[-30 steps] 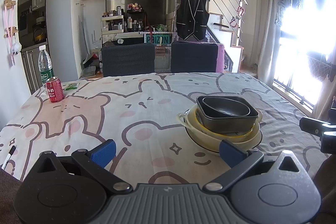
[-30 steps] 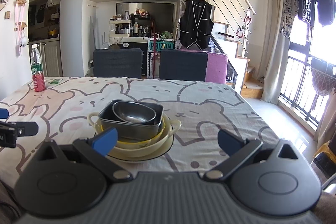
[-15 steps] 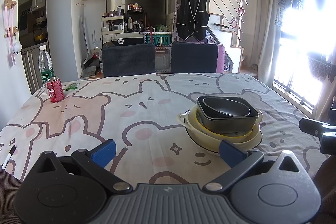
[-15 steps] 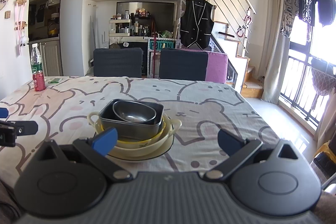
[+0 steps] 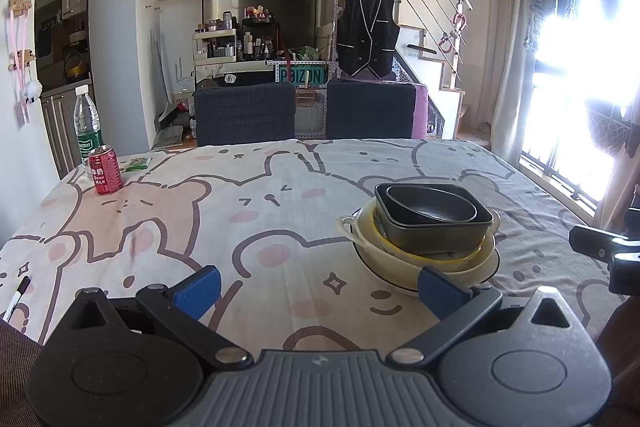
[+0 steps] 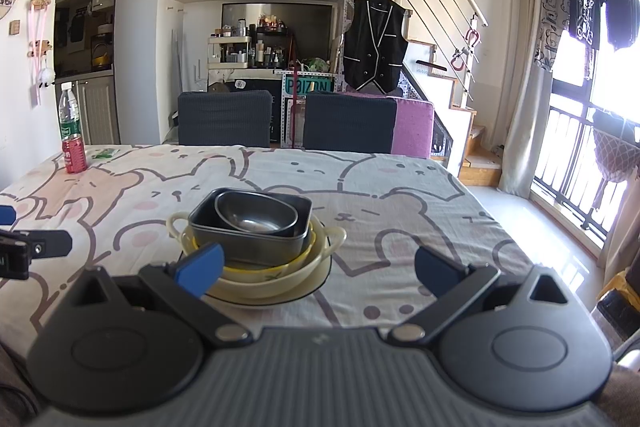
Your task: Organize plates and bowls
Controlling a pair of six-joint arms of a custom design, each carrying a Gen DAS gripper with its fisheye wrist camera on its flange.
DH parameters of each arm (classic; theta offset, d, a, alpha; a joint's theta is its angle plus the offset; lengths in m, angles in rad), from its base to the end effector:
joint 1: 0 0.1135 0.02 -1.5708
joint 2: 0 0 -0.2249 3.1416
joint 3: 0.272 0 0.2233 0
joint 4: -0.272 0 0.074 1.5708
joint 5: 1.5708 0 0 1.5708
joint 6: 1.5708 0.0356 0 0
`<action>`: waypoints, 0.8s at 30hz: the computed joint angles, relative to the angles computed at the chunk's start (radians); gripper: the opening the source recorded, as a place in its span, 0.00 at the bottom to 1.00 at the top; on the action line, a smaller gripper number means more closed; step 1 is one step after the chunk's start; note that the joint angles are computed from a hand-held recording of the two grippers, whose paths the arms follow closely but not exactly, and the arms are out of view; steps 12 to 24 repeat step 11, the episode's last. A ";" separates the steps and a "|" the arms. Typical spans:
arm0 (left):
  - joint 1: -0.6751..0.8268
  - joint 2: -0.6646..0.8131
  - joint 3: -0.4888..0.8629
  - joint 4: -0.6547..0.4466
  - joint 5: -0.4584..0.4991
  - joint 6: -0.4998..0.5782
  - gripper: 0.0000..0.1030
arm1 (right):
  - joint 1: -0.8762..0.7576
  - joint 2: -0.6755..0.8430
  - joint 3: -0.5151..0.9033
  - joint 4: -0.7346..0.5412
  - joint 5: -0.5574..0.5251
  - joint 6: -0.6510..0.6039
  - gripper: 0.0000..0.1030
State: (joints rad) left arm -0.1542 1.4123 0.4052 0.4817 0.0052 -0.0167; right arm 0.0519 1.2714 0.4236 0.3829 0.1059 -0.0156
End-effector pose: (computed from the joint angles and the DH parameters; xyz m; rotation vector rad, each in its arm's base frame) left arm 0.2420 -0.0378 0.1309 0.1473 2.0929 -0.1086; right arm 0.2386 0.0086 0.1578 -0.0021 2.0339 -0.0850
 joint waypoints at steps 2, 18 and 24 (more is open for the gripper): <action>0.001 0.000 -0.001 0.002 0.004 0.000 1.00 | 0.000 -0.001 -0.001 0.000 0.000 0.000 1.00; -0.008 0.002 -0.005 0.004 -0.006 -0.010 1.00 | 0.000 -0.002 0.000 -0.002 0.000 0.000 1.00; -0.008 0.002 -0.005 0.004 -0.006 -0.010 1.00 | 0.000 -0.002 0.000 -0.002 0.000 0.000 1.00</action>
